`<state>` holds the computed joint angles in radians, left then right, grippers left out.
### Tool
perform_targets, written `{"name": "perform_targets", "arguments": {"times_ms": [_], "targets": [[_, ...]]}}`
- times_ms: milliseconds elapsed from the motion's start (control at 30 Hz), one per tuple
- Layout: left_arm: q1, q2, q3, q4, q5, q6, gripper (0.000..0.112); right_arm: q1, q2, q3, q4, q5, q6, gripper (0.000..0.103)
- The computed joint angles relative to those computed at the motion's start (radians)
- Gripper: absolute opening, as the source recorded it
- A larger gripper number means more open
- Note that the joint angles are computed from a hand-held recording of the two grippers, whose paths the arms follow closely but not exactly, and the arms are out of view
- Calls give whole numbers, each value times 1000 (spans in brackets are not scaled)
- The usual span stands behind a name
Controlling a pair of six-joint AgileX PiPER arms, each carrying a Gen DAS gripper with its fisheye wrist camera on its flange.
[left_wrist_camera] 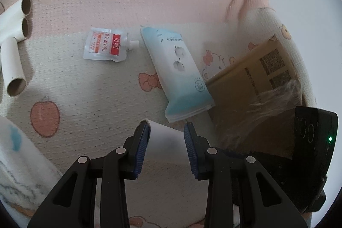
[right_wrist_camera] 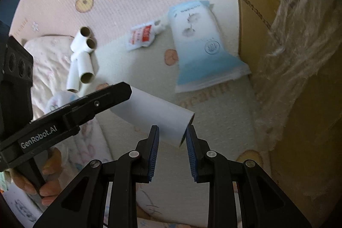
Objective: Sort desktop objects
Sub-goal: 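Tip the lying white tube upright on the sheet with the right gripper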
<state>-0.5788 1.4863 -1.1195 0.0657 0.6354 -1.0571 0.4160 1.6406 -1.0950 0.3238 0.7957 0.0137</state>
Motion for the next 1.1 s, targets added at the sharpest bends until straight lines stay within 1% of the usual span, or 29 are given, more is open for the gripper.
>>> {"name": "perform_targets", "arguments": {"times_ms": [100,167,267,367,433,600,700,767,867,967,1033,1100], "targets": [[8,37,-20,-26,1,41,38,23,18,3,-63,2,43,22],[9,62,-29,-17,5,37,38,32,29,13,-75,-6,50,22],[18,84,-17,-20,0,23,38,33,48,28,-56,-22,22,22],[36,88,8,-70,-12,49,36,21,58,39,-3,-29,-28,22],[39,88,13,-76,-16,53,36,21,59,43,5,-39,-30,22],[25,89,0,-41,1,21,36,27,45,33,-34,-16,-13,22],[5,61,3,11,15,-47,36,37,16,22,-94,9,19,22],[-20,32,2,73,37,-118,36,43,-4,13,-131,20,35,22],[-69,-11,-8,174,101,-235,36,56,-21,-4,-172,25,50,22],[-100,-48,-7,209,130,-310,36,63,-19,-16,-172,27,31,22],[-117,-52,-21,212,164,-332,36,66,-13,-22,-166,29,12,22],[-144,-39,-52,214,213,-343,36,73,-7,-28,-159,24,-25,22]]}}
